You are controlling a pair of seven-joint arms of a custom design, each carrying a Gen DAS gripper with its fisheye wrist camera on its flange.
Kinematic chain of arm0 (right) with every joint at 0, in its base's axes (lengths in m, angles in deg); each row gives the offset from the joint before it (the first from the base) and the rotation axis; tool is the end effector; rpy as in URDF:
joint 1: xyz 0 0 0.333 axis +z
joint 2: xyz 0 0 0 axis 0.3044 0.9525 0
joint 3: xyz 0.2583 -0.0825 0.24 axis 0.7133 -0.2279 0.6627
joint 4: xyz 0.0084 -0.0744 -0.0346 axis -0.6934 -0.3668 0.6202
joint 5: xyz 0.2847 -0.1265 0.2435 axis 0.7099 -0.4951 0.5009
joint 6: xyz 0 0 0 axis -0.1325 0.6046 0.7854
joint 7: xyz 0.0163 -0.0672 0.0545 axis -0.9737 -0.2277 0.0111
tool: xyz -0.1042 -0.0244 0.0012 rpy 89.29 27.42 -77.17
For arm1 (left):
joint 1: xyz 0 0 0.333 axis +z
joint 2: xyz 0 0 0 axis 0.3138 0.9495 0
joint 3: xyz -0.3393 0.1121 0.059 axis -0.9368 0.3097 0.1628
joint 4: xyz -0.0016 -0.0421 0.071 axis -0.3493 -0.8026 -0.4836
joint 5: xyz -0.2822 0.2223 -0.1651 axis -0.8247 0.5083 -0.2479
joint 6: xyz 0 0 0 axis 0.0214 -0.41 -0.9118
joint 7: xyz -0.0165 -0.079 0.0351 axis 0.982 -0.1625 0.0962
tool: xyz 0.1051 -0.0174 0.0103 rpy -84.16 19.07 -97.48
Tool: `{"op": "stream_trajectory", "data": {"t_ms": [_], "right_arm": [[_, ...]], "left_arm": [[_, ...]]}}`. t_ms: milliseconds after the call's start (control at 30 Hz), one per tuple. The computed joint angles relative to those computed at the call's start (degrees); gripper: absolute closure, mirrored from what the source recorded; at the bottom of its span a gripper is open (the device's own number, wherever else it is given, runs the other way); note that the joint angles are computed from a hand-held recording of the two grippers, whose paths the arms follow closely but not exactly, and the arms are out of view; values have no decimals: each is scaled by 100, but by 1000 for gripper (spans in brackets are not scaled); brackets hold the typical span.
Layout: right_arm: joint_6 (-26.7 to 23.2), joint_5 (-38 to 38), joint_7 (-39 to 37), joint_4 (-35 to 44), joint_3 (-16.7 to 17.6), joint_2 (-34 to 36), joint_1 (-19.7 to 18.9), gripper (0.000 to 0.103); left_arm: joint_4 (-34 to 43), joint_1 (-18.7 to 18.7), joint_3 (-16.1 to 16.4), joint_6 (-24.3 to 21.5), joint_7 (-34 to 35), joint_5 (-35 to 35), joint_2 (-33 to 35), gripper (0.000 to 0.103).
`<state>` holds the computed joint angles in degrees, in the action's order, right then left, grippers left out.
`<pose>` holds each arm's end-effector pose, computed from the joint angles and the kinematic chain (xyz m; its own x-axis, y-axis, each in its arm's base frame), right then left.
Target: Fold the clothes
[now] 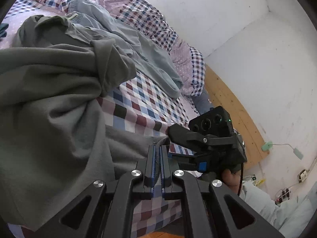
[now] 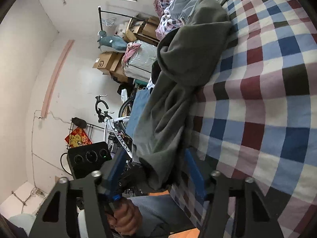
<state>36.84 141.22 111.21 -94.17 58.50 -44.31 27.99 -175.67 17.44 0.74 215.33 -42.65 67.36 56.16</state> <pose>0.5238 0.2205 0.5217 0.3738 -0.1587 -0.9138 -0.8722 -0.3951 -0.2882 0.3385 -0.2791 0.5458 0.0428 -0.6984 0.7144 -0.6084 -0.5854 -0.5359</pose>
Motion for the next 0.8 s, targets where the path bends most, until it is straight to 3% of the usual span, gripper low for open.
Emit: {"op": "stream_trajectory", "data": {"t_ms": [67,133,267,300,333,400,467,533,733,800], "right_arm": [[103,-103,27,25,11,-2,25,72],[393,-335,-5,9,26,-94,76,98],[1072,-624,11,-86,0,-316,138,100],[1214,-618,18,-109,-19,-362,134,101],[1318,-586,2,-131,-51,-413,114,101],[1476,-485,-61,-162,-129,-516,52,101],[1635,-380,-125,-181,-201,-607,-12,101],[1836,-293,-201,-211,-271,-709,-82,101],[2753,-143,-289,-432,-498,-1125,-315,102],[3043,-121,-282,-470,-580,-1225,-394,102]], "left_arm": [[35,-118,84,-110,22,31,36,100],[105,-338,258,-259,56,93,132,100],[185,-1025,811,-659,116,191,182,93],[180,-1067,846,-719,93,202,144,82],[149,-960,759,-802,-1,214,21,62],[33,-465,380,-819,-339,280,-316,43],[-162,88,-9,-883,-787,295,-856,39],[-300,238,-109,-1399,-1148,274,-1367,36],[-568,-141,41,-3504,-1971,62,-2344,35],[-700,-232,99,-3672,-2294,57,-2507,35]]}}
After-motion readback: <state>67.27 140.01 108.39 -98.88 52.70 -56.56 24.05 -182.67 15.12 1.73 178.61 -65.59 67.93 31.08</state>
